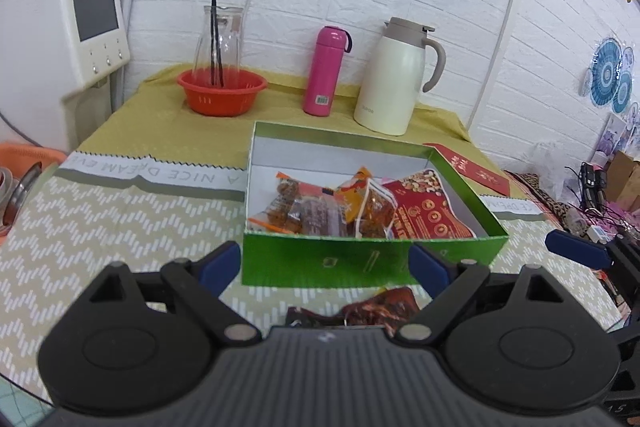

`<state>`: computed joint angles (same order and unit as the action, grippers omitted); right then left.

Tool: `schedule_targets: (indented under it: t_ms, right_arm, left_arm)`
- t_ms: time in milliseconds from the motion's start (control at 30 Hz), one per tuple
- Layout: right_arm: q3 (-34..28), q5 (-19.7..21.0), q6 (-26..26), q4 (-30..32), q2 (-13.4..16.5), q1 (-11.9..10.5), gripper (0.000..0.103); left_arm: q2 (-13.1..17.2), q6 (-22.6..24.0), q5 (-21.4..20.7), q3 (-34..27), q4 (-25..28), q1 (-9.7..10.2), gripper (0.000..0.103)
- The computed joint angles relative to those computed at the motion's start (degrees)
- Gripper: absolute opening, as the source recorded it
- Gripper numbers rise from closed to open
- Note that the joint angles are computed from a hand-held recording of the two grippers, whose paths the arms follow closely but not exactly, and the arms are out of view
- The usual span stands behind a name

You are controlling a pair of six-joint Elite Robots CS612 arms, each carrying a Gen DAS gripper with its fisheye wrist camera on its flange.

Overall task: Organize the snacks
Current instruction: 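Open both tools to drop the snacks into the green box and withdraw, then move both tools to the brown-red jerky bag and close on it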

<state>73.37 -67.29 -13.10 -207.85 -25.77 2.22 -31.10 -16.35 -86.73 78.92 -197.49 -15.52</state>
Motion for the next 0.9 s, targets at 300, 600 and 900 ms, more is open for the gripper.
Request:
schedule_targets:
  t_ms: [300,600,900]
  right_arm:
    - [8.29,2.09,-5.09,-1.45,-2.31,-0.71,0.103]
    - [5.48,4.25,-7.14,6.74,-0.91,-0.33,0.103]
    - [-0.88,4.15,-1.46,14.55,1.61,0.07,0.102]
  left_arm:
    - [-1.16,4.45,-7.9,6.48,1.22,0.66,0.09]
    - [-0.56,5.0,-10.44,7.23,1.88,1.49,0.09]
    - [-0.85,4.18,-11.59,8.44,0.5,1.88,0.086]
